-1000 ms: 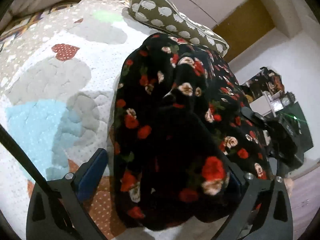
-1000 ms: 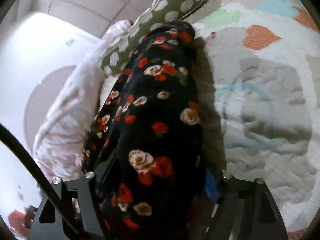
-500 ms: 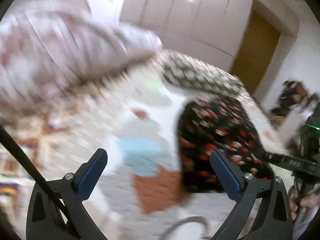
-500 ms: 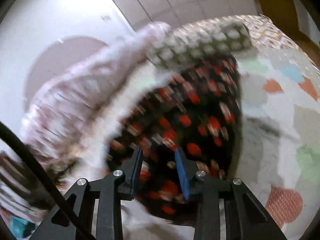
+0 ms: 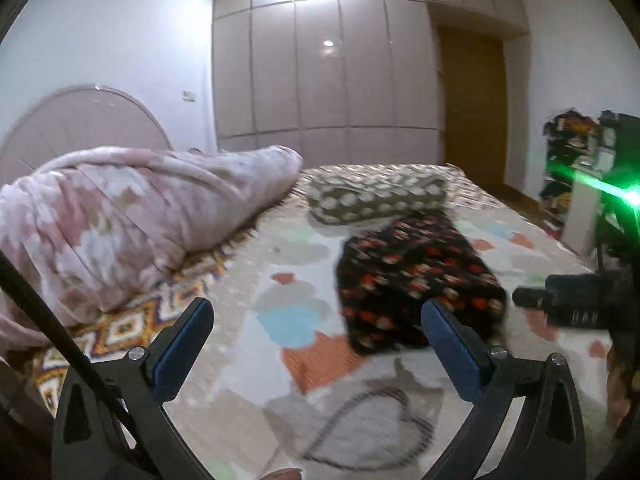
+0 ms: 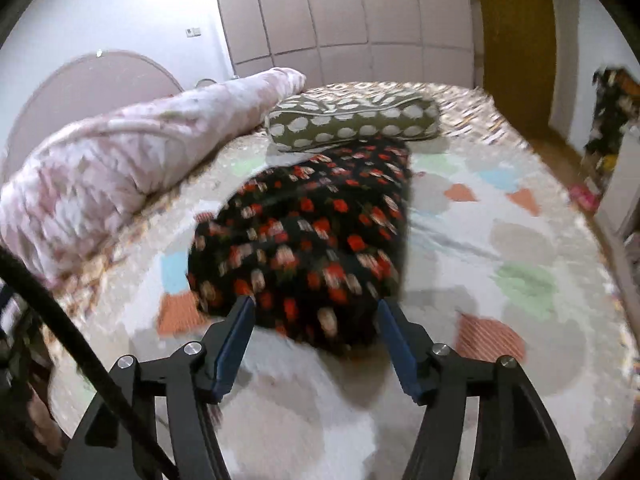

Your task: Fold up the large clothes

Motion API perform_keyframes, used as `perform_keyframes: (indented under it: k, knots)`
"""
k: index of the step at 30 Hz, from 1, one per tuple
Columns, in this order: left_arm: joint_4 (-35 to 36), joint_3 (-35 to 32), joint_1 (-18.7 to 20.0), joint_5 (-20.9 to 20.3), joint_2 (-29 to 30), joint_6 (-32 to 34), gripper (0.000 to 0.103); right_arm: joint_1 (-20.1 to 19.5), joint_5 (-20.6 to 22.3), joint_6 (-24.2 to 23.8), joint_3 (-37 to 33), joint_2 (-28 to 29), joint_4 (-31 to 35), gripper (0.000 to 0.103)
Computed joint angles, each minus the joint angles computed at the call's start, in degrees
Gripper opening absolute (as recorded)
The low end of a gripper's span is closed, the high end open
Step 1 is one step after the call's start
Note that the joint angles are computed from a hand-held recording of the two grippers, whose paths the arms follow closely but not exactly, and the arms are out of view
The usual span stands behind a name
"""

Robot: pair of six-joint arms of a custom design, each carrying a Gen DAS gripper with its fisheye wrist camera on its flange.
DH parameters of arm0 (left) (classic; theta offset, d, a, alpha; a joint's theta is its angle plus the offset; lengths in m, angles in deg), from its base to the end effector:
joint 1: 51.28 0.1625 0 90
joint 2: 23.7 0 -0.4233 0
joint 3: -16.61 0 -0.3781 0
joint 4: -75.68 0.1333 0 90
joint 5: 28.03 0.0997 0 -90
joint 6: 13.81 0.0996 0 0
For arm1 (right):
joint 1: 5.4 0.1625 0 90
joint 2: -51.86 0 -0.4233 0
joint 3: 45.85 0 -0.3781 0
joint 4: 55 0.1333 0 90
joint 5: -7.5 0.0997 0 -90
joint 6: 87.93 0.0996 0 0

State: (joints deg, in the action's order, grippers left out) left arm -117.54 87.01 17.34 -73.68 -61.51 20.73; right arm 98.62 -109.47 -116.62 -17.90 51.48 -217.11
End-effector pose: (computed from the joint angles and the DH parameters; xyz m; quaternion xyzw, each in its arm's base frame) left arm -0.0856 -0.7754 0.2888 0.1616 0.7697 -0.4965 0.3673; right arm 0.3015 -0.8439 -0.0030 0.2454 -0.8703 0.3380 0.2611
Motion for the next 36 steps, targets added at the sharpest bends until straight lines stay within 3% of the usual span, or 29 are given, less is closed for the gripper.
perform_keyframes:
  k: [3, 8, 11, 14, 19, 27, 36]
  knots:
    - [1.6, 4.3, -0.6, -0.2, -2.0, -4.7, 0.103, 0.1, -4.6, -2.2, 13.7, -5.0, -11.6, 0.071]
    - [-0.4, 10.7, -1.8, -0.1, -4.7, -8.2, 0.103, -1.2, -5.0, 3.1, 28.1, -11.3, -19.4, 0.073]
    - [3.3, 13.2, -2.1, -1.1, -6.6, -10.5, 0.103, -1.7, -5.1, 5.7, 31.9, -13.0, -21.1, 0.073]
    - [9.4, 13.9, -2.1, -2.1, -7.5, -13.4, 0.103, -1.5, -6.1, 6.0, 33.2, -13.1, -22.4, 0.076]
    - [13.6, 14.1, -1.8, -1.4, -7.1, -15.1, 0.103, -1.1, -8.1, 4.6, 32.9, -11.9, -23.9, 0.078]
    - [19.7, 12.5, -0.4, 1.3, -5.3, -17.2, 0.103, -1.4, -9.4, 5.5, 30.3, -9.8, -19.8, 0.078]
    - [30.8, 7.8, 3.3, 5.3, -2.7, -27.7, 0.103, -1.8, -10.7, 6.6, 29.1, -8.6, -17.0, 0.079]
